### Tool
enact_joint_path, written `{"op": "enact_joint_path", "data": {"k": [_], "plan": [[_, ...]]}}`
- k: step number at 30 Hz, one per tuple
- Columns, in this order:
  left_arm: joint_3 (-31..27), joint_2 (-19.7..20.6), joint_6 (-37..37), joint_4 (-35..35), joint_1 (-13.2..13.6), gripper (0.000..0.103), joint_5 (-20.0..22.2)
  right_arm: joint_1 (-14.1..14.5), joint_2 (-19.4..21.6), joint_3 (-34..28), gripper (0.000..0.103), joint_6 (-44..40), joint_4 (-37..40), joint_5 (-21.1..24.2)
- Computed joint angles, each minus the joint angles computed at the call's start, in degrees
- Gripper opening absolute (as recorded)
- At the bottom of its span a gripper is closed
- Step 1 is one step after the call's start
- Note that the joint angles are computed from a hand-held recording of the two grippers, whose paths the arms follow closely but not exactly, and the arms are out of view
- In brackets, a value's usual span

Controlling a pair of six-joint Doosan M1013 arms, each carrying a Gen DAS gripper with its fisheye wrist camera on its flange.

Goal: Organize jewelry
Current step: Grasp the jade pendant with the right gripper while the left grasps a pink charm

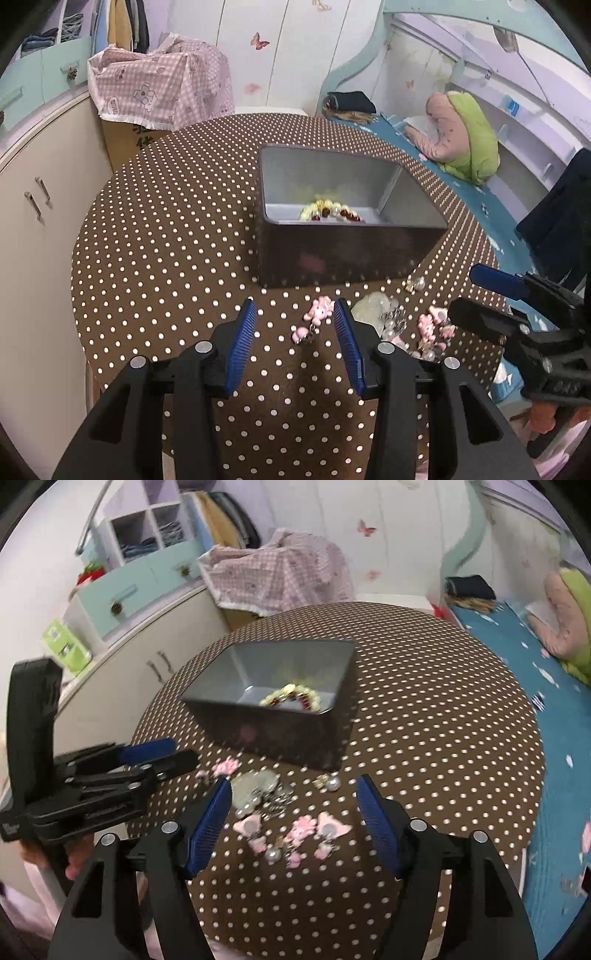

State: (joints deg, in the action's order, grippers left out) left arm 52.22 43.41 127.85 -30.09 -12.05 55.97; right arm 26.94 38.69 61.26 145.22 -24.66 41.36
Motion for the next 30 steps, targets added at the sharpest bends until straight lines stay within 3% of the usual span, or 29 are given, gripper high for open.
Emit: {"op": "enact_joint_path", "data": {"k": [5, 12, 13, 14, 15, 16, 22, 25, 30], "plan": [[0.1, 0.45, -2.15, 3.71, -0.68, 0.042, 1.45, 0.11, 0.23, 0.17, 0.068, -1.05, 1.6, 0.09], [3.54, -1.17, -1.79, 6.29, -1.79, 0.04, -3.68, -0.28, 0.0, 1.45, 0.068, 0.2, 2.75, -0.33], [4.36, -1.58, -1.64, 7.32, -2.11, 0.035, -5.07, -0.3, -0.03, 1.6, 0.068, 0.28, 2.87, -0.37], [4.6, -1.69, -1.22, 8.08, -2.31, 0.022, -5.96, -0.29, 0.02, 1.6, 0.068, 0.29, 2.98, -0.29], [5.01, -1.9, -0.78, 8.7, -2.45, 0.016, -6.74, -0.24, 0.12, 1.53, 0.068, 0.28, 2.91, -0.15], [5.27, -2.04, -0.21, 9.07, -2.53, 0.015, -7.12, -0.22, 0.22, 1.4, 0.068, 0.15, 2.9, -0.04], [4.28, -1.5, 1.65, 5.63, -1.72, 0.014, -4.25, -0.01, 1.06, -0.15, 0.068, -3.98, 3.8, -0.41], [2.0, -0.41, -0.64, 4.71, -1.16, 0.014, -1.42, 0.06, 2.21, -2.22, 0.068, -6.76, 4.32, 0.53], [0.25, 0.35, -2.72, 3.72, -0.29, 0.014, -0.21, -0.04, 5.25, -7.69, 0.068, -13.07, 7.48, 3.77]]}}
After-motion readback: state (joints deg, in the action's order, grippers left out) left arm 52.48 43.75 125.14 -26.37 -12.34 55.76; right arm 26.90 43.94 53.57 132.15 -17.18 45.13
